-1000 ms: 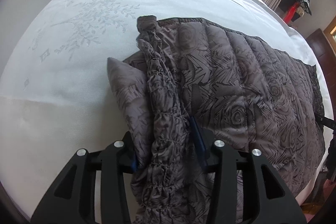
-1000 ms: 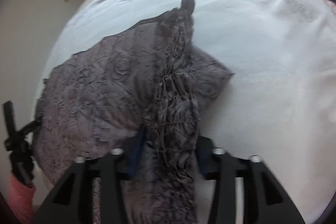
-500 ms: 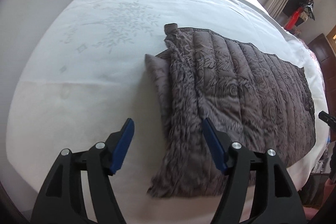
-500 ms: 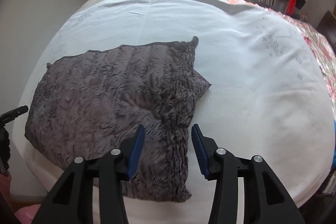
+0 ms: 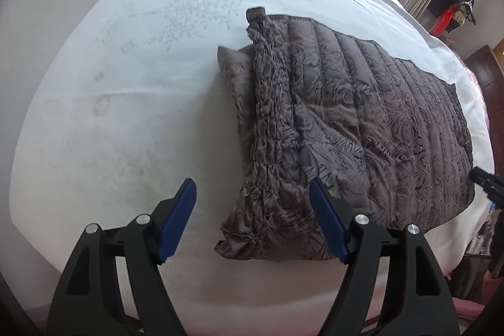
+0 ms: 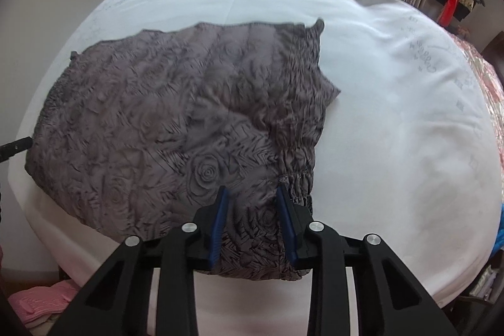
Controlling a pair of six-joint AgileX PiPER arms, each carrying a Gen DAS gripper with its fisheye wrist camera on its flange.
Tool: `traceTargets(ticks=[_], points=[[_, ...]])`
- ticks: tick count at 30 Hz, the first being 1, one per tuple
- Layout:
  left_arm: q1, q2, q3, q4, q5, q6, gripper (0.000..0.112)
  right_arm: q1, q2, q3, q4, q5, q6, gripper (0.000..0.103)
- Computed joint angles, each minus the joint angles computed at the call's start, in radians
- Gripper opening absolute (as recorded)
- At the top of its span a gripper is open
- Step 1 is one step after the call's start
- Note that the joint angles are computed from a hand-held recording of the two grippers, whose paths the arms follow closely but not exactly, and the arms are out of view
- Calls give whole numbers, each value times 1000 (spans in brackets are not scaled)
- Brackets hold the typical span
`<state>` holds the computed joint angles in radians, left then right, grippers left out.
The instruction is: Fold large clothes
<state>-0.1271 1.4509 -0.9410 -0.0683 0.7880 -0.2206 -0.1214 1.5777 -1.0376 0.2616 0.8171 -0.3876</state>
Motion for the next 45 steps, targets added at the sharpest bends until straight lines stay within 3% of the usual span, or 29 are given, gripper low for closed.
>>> traceTargets(ticks=[9, 16, 21, 29, 30, 32, 33, 37, 41, 45], points=[[54, 66, 18, -114, -55, 78, 76, 38, 95, 39, -36, -104, 44, 32], [102, 77, 45, -195, -80, 153, 82, 39, 104, 28, -41, -92, 58, 33], [175, 82, 71, -324, -76, 316, 83, 46, 125, -5, -48, -74, 78, 33], [273, 211, 62, -627, -58, 631, 85, 66, 147, -32, -73, -64, 128, 33], [269, 214, 61, -633, -66, 646, 83, 70, 148, -35, -79, -63, 137, 33], [267, 218, 60, -663, -65, 703, 68, 80, 151, -39, -94, -62, 157, 33], [270, 230, 53, -706, -49, 747, 49, 86, 152, -41, -101, -63, 169, 33], [233, 223, 59, -715, -90, 752, 31, 102, 153, -44, -116, -62, 200, 33], [268, 193, 78, -771, -49, 772, 22, 117, 152, -40, -130, -68, 226, 33], [261, 207, 102, -758, -82, 771, 22, 121, 150, -28, -127, -85, 229, 33]])
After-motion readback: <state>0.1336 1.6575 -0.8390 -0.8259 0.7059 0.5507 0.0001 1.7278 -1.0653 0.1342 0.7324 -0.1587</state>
